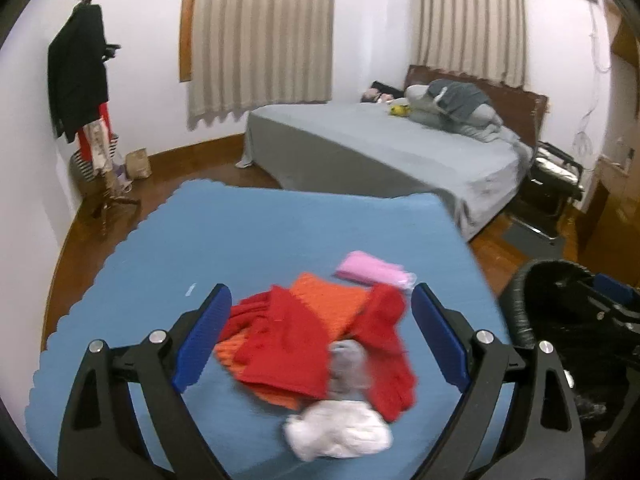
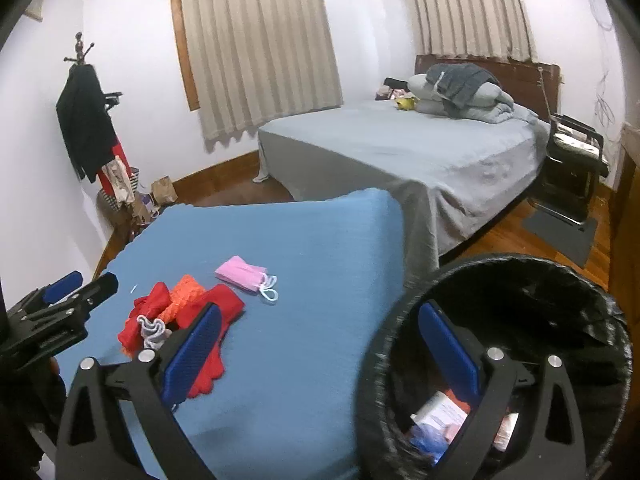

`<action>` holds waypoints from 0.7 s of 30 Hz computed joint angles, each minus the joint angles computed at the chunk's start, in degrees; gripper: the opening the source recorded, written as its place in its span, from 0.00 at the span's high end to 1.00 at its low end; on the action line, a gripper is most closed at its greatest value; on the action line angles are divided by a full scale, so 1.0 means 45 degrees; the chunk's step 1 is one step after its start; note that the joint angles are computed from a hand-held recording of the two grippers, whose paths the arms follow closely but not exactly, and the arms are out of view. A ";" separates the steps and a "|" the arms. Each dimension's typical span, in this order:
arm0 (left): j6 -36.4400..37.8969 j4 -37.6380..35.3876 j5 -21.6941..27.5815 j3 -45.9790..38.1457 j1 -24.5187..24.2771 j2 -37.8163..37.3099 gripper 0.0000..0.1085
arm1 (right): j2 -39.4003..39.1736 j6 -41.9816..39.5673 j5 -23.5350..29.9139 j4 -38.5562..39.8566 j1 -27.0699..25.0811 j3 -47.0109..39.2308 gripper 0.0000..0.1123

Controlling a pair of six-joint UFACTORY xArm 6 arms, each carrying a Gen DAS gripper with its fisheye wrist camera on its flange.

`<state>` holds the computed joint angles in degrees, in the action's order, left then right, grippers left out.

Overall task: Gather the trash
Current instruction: 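Move both tools back over the red cloths on the mat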

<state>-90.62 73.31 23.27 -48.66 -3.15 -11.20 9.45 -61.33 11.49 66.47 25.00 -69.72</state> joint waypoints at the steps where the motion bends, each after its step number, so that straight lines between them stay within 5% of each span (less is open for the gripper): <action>1: 0.0170 -0.0137 -0.0121 0.0015 0.0236 0.0099 0.21 | 0.0183 0.0266 -0.0014 -0.0261 0.0118 -0.0131 0.14; 13: 0.1102 -0.0892 -0.1838 -0.0493 0.2023 0.1925 0.31 | 0.2096 0.2577 -0.0151 -0.2834 0.0918 -0.1542 0.14; 19: 0.2354 -0.2053 -0.2972 -0.0813 0.2544 0.2897 0.48 | 0.2860 0.3841 0.0070 -0.4142 0.1010 -0.2239 0.14; 21: 0.2633 -0.2282 -0.3295 -0.0800 0.2628 0.3133 0.61 | 0.3015 0.3941 0.0119 -0.4217 0.1088 -0.2374 0.14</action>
<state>-78.77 63.05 8.44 -52.26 8.67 2.90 23.02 -43.59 12.02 47.49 29.89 -80.40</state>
